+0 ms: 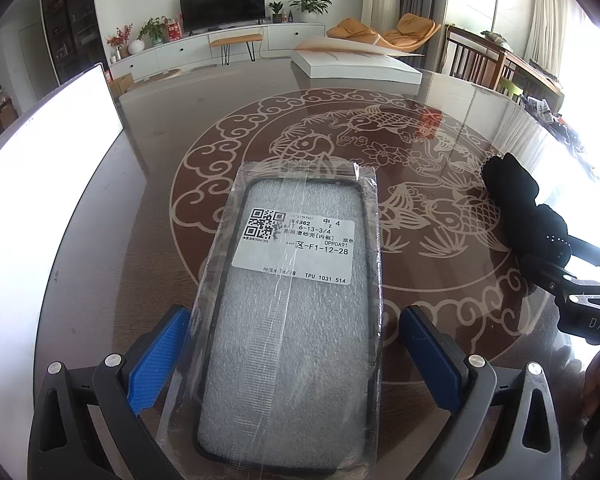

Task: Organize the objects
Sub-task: 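Grasp the bagged phone case with the left tool while the right holds the pouch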

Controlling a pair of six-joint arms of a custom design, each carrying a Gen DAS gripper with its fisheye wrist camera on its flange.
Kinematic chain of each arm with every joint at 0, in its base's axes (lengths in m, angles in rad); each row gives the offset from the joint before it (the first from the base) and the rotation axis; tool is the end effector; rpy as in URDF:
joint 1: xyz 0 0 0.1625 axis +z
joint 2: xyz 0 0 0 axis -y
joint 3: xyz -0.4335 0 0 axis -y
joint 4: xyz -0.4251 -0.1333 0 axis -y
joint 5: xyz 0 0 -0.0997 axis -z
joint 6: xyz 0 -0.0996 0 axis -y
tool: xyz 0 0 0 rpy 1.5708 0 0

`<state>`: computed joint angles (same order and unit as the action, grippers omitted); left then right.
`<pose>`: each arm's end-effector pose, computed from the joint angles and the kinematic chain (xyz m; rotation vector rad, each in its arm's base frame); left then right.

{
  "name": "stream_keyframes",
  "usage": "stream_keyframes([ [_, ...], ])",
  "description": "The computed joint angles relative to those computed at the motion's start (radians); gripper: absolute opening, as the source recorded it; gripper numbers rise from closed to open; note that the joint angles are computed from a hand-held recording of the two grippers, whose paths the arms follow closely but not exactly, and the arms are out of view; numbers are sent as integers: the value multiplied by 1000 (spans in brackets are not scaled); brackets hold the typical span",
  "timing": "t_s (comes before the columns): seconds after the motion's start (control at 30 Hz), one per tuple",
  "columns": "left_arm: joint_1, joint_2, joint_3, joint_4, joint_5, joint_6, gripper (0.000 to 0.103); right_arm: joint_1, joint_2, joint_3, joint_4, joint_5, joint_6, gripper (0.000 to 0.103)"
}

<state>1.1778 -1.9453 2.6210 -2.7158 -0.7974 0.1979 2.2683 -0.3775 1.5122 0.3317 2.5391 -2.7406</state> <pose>0.0747 -0.3495 0.2816 0.4634 2.3049 -0.6495 0.3535 -0.3421 -0.1296 0.2730 -2.2495 0.7228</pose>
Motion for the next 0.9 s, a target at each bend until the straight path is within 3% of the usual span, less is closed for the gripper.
stream_keyframes([
  [0.9,4,10,-1,-13,-2,6,103,0,0,0,0,0,0,103],
])
